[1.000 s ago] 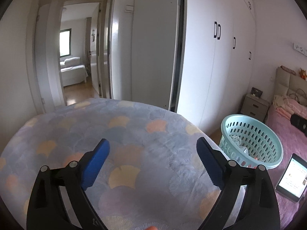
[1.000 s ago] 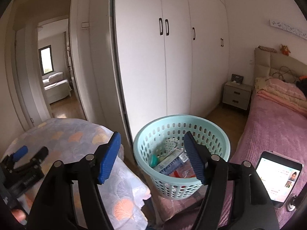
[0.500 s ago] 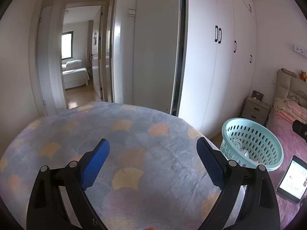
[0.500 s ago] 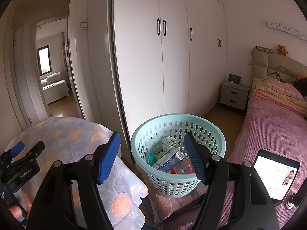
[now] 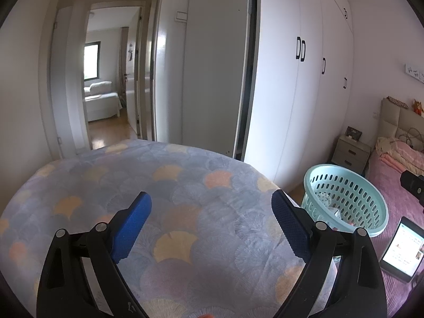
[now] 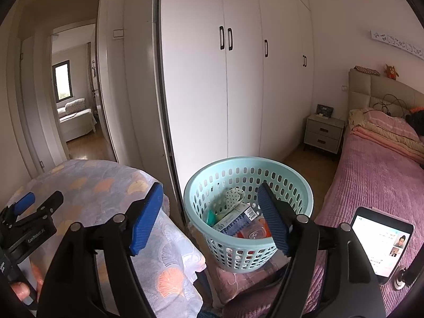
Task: Collect trash
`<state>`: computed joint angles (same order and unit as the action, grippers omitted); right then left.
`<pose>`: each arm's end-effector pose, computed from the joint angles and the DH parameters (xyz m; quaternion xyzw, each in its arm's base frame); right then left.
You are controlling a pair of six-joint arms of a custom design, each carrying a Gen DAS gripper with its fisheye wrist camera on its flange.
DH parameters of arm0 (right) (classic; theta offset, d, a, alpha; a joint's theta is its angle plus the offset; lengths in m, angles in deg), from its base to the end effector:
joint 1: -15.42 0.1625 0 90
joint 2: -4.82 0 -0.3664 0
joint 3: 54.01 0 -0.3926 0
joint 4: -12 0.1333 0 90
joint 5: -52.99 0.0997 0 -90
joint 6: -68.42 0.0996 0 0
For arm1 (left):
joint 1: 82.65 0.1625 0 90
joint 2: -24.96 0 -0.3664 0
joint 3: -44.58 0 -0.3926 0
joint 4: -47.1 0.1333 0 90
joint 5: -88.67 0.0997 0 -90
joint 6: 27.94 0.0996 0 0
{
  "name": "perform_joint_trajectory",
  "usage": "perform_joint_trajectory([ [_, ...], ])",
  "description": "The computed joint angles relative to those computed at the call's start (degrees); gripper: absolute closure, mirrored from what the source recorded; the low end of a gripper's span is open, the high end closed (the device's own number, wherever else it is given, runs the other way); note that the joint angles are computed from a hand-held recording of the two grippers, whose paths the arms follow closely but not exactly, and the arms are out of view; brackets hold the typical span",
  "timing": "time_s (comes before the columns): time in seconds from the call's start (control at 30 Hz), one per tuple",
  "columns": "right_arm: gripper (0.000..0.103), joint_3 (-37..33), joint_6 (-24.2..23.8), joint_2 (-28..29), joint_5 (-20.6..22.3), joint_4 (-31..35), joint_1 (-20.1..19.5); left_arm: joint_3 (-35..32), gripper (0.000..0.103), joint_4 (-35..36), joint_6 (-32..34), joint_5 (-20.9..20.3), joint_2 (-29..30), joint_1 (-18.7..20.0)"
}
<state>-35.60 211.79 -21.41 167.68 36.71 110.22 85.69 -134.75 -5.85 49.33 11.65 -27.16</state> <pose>0.1562 -0.7649 0.2562 0.1585 -0.7790 0.5124 0.3247 -0.2823 -0.7819 0.1258 0.1635 0.7823 -0.5157 0.3087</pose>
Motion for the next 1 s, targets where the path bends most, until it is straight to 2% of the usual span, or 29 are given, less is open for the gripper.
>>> perform_joint_trajectory([
  [0.13,0.033,0.1,-0.1,0.0,0.1,0.1,0.0,0.5,0.014,-0.2,0.0,0.0,-0.3,-0.1],
  [0.3,0.033,-4.2,0.4,2.2,0.0,2.9,0.0,0.8,0.014,0.1,-0.3,-0.1,-0.6,-0.1],
  [1.0,0.033,-4.6,0.4,2.6,0.2,3.3,0.0,0.5,0.014,0.4,0.0,-0.3,-0.6,-0.1],
])
